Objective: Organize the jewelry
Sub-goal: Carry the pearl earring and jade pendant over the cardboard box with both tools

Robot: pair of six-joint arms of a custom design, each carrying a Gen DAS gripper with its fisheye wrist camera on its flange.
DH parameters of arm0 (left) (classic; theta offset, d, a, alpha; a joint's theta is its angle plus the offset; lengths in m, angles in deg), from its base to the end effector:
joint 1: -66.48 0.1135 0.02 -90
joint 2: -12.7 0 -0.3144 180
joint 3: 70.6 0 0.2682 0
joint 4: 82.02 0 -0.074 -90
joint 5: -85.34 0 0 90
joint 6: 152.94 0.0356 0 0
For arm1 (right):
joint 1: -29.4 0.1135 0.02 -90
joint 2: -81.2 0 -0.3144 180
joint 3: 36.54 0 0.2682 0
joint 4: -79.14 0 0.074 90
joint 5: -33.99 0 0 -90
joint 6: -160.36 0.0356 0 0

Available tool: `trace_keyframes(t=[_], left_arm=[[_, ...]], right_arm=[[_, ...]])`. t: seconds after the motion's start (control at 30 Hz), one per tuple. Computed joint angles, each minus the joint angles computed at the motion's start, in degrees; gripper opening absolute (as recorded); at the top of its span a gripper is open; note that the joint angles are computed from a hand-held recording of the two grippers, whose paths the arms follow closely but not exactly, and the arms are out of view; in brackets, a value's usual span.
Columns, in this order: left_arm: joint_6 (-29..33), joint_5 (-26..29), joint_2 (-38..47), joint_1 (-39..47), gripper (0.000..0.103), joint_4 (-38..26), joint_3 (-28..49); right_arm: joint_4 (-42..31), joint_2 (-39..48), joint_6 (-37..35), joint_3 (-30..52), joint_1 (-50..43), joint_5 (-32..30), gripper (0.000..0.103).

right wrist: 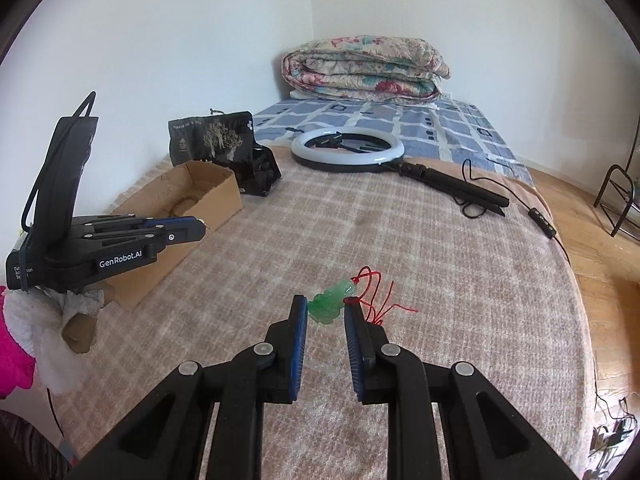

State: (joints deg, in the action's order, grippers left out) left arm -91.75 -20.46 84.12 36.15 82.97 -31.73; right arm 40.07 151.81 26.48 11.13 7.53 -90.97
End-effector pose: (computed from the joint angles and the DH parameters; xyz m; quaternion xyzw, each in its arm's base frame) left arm 0.1939 -0.1022 0.1873 -0.0375 0.9239 -0.0655 0.3750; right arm 0.2034 -0.0597 0.2144 -0.2480 0.8946 0.1196 0.3519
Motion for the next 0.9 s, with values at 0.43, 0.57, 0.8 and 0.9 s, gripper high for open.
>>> trace_keyframes(t=[0.43, 0.57, 0.8, 0.9], left_arm=[[9.63, 4.69, -29.39, 16.78, 0.006, -22.83, -1.88], [17.75, 12.93, -34.42, 30.74, 0.006, -26.53, -2.10], [31.00, 27.48, -34.23, 53.20, 0.006, -27.30, -2.60], [33.92, 30.76, -32.89, 57.98, 0.006, -26.37, -3.21]], right_arm=[[-7.14, -12.29, 11.33, 3.65, 14.73, 3.58, 0.018], [-3.67, -12.82, 18.74, 3.96, 24.79, 8.22, 0.018], [3.59, -8.95, 29.78, 5.09, 41.38, 16.10, 0.018], [7.02, -5.05, 33.11, 5.91, 45.91, 17.56, 0.018]])
